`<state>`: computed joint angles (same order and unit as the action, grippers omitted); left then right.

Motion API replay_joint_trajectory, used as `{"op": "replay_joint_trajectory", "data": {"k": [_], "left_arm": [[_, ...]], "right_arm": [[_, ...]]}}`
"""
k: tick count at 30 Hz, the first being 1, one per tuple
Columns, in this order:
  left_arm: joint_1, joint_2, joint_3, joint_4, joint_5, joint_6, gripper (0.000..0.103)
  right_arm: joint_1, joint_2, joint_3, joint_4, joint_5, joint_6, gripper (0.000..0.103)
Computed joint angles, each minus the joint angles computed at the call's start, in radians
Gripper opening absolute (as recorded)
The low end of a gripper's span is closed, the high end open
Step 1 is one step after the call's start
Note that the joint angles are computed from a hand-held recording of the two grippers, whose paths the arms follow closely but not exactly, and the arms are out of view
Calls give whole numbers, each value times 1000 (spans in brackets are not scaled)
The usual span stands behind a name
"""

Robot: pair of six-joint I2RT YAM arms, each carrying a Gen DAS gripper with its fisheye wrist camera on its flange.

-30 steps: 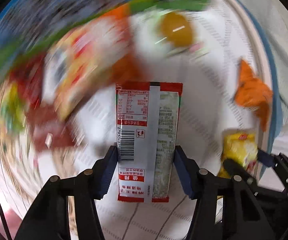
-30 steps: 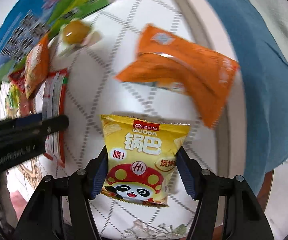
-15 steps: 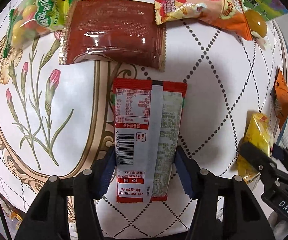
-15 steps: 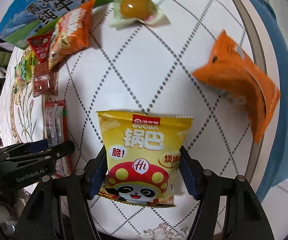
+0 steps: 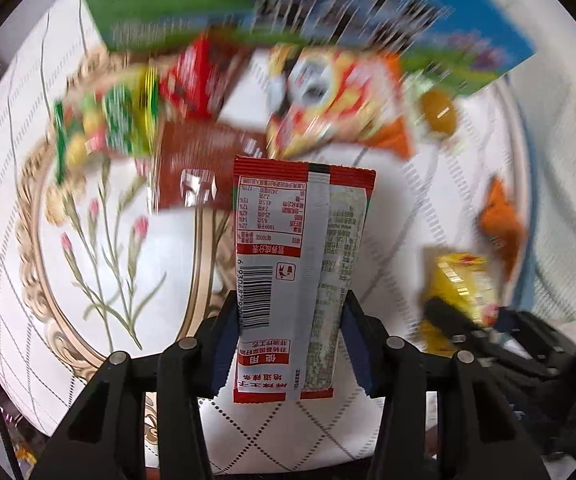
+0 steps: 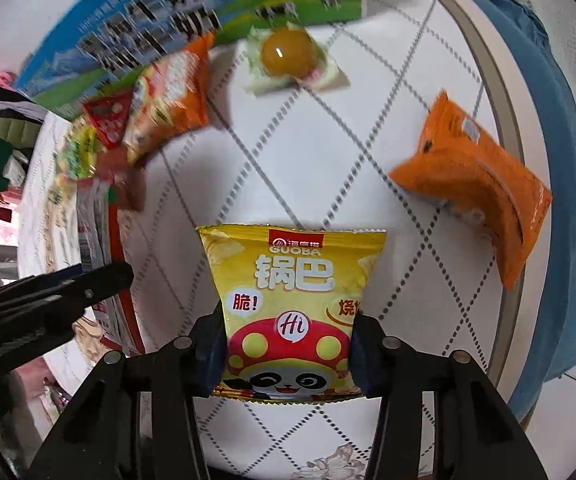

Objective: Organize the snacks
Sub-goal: 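Carry both packets into the box and open both tools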

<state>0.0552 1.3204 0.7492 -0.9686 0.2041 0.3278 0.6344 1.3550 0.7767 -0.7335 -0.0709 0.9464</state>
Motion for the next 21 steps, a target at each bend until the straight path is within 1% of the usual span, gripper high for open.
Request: {"op": "replay_joint_trajectory", "data": {"k": [4, 6, 8, 10, 11, 13, 14, 17, 19, 20, 21], "left_arm": [[7, -39, 173, -154, 90, 12, 45], [15, -23, 283, -214, 127, 18, 45], [14, 28, 423, -268, 161, 17, 45], [-2, 115, 573, -297, 169, 0, 46], [-3, 147, 630, -305, 170, -3, 46], [-37, 259, 795, -309, 150, -40, 46], [-38, 308, 833, -288, 139, -39, 46], [-51, 514, 1096, -325, 90, -61, 46], [-51, 610, 1192, -343, 63, -66, 46], [-53, 691, 1289, -362, 41, -76, 46], [-55, 746, 1353, -377, 22, -76, 46]], "right_arm": [[-25, -43, 83, -46, 8, -16, 51], [-54, -59, 143, -78, 18, -43, 51], [-109, -65, 229, -114, 29, -95, 51], [-198, -43, 332, -141, 14, -176, 51], [-245, -53, 358, -159, 2, -219, 51], [-336, -6, 472, -189, -4, -313, 51], [-371, 33, 525, -191, -3, -351, 51], [-466, 183, 698, -192, 6, -453, 51], [-493, 324, 845, -202, 28, -486, 51], [-511, 361, 890, -214, 29, -501, 51], [-525, 399, 936, -228, 30, -513, 51]]}}
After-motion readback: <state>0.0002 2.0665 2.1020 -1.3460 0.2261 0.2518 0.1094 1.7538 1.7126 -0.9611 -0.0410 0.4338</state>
